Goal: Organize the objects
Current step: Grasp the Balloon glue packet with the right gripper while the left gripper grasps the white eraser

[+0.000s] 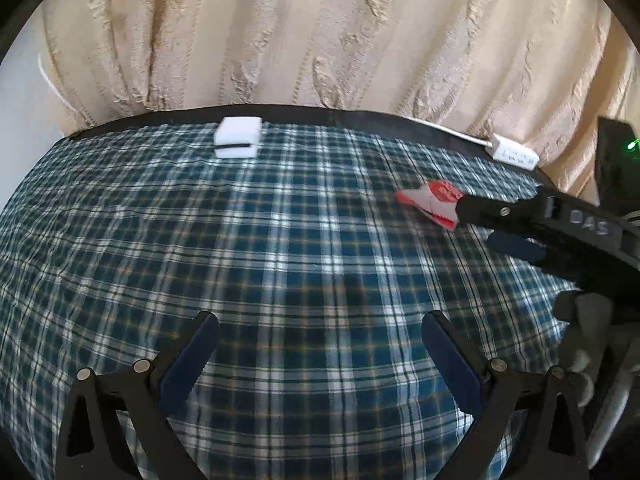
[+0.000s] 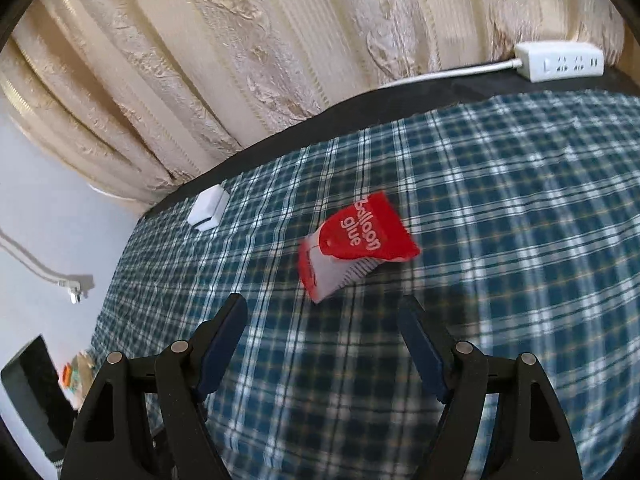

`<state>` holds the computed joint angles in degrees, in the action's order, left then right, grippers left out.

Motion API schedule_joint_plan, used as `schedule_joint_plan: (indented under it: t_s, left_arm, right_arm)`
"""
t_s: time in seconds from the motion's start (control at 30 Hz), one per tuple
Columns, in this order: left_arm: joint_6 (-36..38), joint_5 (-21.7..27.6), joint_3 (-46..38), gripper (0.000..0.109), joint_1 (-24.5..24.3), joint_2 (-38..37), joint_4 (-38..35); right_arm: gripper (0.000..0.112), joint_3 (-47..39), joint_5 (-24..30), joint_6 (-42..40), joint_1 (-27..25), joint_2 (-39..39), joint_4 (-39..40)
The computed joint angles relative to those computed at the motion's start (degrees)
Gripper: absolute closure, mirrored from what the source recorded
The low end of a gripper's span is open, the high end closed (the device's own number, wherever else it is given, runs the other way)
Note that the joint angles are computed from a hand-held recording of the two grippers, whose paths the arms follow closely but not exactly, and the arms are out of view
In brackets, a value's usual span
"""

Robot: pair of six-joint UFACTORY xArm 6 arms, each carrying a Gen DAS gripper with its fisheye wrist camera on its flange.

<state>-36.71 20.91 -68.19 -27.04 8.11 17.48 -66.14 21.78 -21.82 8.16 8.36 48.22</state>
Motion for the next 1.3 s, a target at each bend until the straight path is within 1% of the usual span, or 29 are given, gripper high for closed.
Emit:
schedule_joint_plan:
  t_s: [0.1,0.27,0.37,0.6,0.7,0.77,0.8,0.87,0.9,0.93,1.07,1.23,1.3]
  left_arm:
    - [-3.47,0.37,0.19,0.006,0.93,-0.49,2.91]
    - [-6.32,1.88,-0.1,0.006,2.4,-0.49,3.47]
    - [-7.77,2.52,-0.08,0.006,3.05,-0.47,3.78]
    - [-9.5,4.2,-0.95,0.006,3.52,0.35,4.3]
    - [-9.43,4.6,-1.28,0.006,3.54,0.69,4.52]
    - [-9.71,4.81,-1.45,0.006,3.54,0.86,4.92]
    - [-9.79,4.95,-1.63,0.006,3.56,1.01,5.02]
    - [-9.97,5.32,-2.03,0.006,3.61,1.42,5.19]
    - [-9.79,5.39,-2.07,0.006,3.67,1.52,4.92]
    - [-9.66,5.38,-2.07,0.006,3.72,1.59,4.69]
    - [-9.85,5.41,-2.23,0.006,3.88,2.01,4.47]
    - [-10.46,6.53,-2.89,0.006,3.71,2.38,5.19]
    - [-10.59,7.51,-3.42,0.006,3.57,2.59,5.42]
  right_arm:
    - [0.034,-2.44,-0.44,2.67,0.22,2.67,-2.0]
    - [0.034,-6.93,-1.32,8.37,0.6,7.16,-7.11]
    - [0.034,-8.87,-3.25,13.2,1.28,9.38,-13.4]
    - [0.034,-11.8,-5.98,32.01,1.2,12.94,-39.93]
    - [0.034,-13.33,-5.23,39.79,0.7,14.14,-51.25]
    - [0.04,-14.15,-4.51,43.83,0.47,14.67,-57.35]
    - [0.042,-14.45,-4.24,44.43,0.39,14.82,-58.46]
    - [0.054,-14.62,-3.81,45.97,0.22,14.82,-60.82]
    - [0.056,-14.49,-3.93,45.85,0.06,14.73,-60.81]
    - [0.061,-14.09,-4.29,45.39,-0.09,14.52,-60.26]
    - [0.061,-10.83,-5.92,43.31,-1.09,12.42,-57.93]
    - [0.061,-5.26,-9.09,38.05,-2.72,8.98,-51.03]
    - [0.061,-3.65,-10.2,34.57,-3.17,8.01,-46.43]
